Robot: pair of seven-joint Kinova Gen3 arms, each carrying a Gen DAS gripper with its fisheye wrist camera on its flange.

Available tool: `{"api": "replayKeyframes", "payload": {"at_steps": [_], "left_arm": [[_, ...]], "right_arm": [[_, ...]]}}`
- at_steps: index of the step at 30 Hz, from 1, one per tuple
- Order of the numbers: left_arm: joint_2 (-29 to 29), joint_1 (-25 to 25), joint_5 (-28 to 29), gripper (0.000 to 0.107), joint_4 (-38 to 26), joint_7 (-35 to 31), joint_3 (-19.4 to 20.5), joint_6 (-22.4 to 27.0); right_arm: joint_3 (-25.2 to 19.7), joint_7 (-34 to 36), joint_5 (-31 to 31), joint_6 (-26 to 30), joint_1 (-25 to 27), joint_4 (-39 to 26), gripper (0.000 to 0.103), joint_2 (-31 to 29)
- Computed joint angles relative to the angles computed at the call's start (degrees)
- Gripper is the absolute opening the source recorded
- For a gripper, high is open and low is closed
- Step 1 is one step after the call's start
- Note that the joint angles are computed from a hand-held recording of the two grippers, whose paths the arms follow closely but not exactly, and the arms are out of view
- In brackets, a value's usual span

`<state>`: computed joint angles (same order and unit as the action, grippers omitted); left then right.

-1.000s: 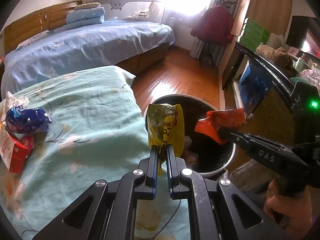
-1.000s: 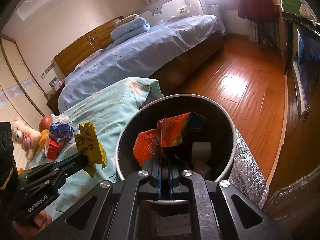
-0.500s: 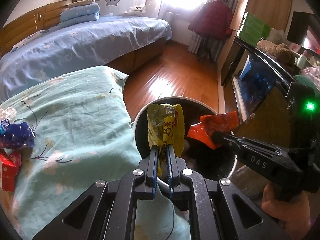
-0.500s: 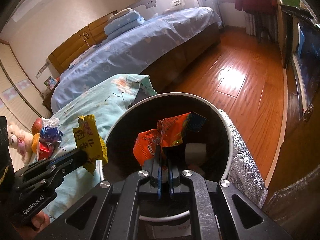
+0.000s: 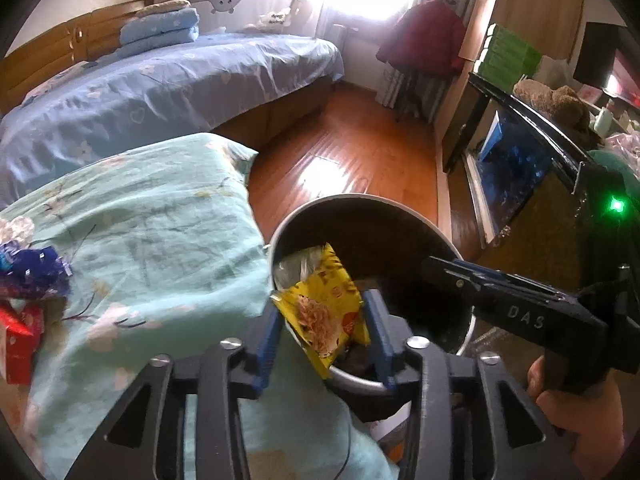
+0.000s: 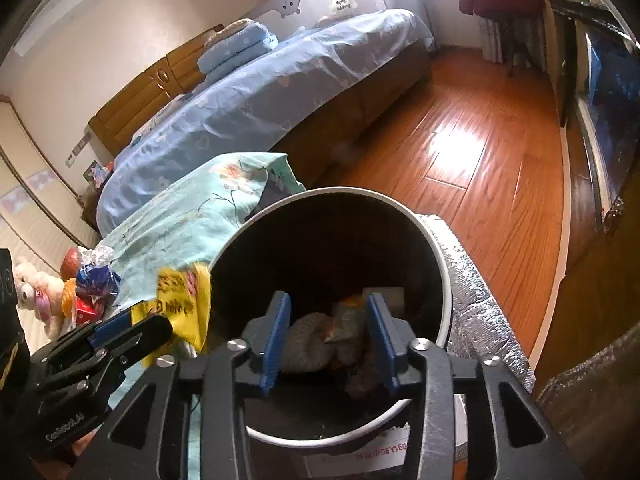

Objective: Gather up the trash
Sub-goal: 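Carry both packets over the bin and release them inside, then move both open tools back toward the bed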

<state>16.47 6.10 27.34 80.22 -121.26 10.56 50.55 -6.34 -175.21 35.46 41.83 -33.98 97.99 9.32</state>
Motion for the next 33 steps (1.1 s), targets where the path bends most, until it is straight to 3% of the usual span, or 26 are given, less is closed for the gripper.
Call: {"api": "replayKeyframes", "payload": {"at_steps": [6,18,33], "left_arm": [[-3.75,-3.84,4.80,0.062,5.08,-3.73,-0.92,-0.54],[-9.86,-9.16,12.50,0.063,11.81,-10.89,-5.90,1.93],[-14.31,-15.87,11.51,0.063,16.09,-12.59,-12.86,2.63]], "right_arm": [[-0.56,-4.31,4.01,-0.06,-1.93,0.41,0.073,-0.59],[-2.17,-8.11,8.31,1.83,-5.71,-2.07,0.076,0.48],[-0.37,2.44,3.75,-1.96,-11.60,-11.59,0.077,8.54]]}}
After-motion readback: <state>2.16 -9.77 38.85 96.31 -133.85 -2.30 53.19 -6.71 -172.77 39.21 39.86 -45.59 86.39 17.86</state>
